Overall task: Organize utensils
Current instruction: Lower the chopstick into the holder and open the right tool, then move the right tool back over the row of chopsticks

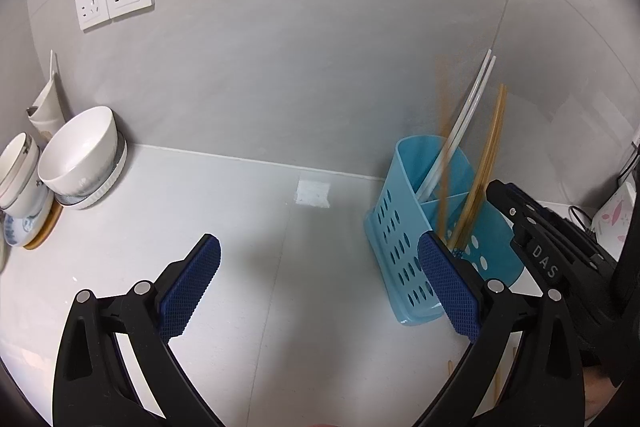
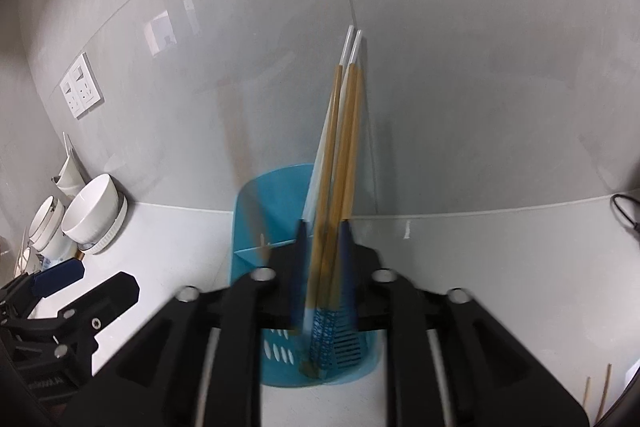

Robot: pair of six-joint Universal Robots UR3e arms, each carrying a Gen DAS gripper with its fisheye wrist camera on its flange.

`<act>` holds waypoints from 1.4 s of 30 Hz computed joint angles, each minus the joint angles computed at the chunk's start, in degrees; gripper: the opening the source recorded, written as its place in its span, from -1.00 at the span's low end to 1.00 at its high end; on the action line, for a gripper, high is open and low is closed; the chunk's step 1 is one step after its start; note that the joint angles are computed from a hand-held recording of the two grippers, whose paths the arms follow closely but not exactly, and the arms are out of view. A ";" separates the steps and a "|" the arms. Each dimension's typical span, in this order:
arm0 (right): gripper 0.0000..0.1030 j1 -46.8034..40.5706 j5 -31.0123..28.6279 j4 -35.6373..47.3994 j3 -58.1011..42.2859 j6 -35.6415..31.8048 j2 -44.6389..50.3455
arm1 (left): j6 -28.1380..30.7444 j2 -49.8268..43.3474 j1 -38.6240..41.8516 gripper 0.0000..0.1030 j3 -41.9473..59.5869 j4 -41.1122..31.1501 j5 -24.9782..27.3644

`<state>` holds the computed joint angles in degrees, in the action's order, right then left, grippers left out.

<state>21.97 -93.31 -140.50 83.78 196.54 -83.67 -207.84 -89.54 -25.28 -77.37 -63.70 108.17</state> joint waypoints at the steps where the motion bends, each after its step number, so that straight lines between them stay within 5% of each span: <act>1: -0.20 -0.12 -0.23 0.51 0.06 -0.11 -0.80 | -0.22 -0.01 -0.15 0.88 0.32 -0.30 0.13; 9: 0.44 -3.13 0.34 5.48 3.19 -4.37 -9.31 | -1.17 0.03 -1.90 0.88 2.36 -2.12 0.73; 18: 0.79 -9.33 3.80 14.21 11.24 -9.99 -22.22 | -3.52 -1.93 -5.54 0.88 5.09 -6.54 -0.18; 42: 0.81 -22.26 4.45 43.57 31.85 -22.54 -52.13 | -15.07 -8.69 -18.29 0.88 0.24 -11.67 -9.16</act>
<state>-0.29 -88.87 -96.93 115.63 174.00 -135.80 -222.91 -98.23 -43.57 -77.14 -75.37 99.01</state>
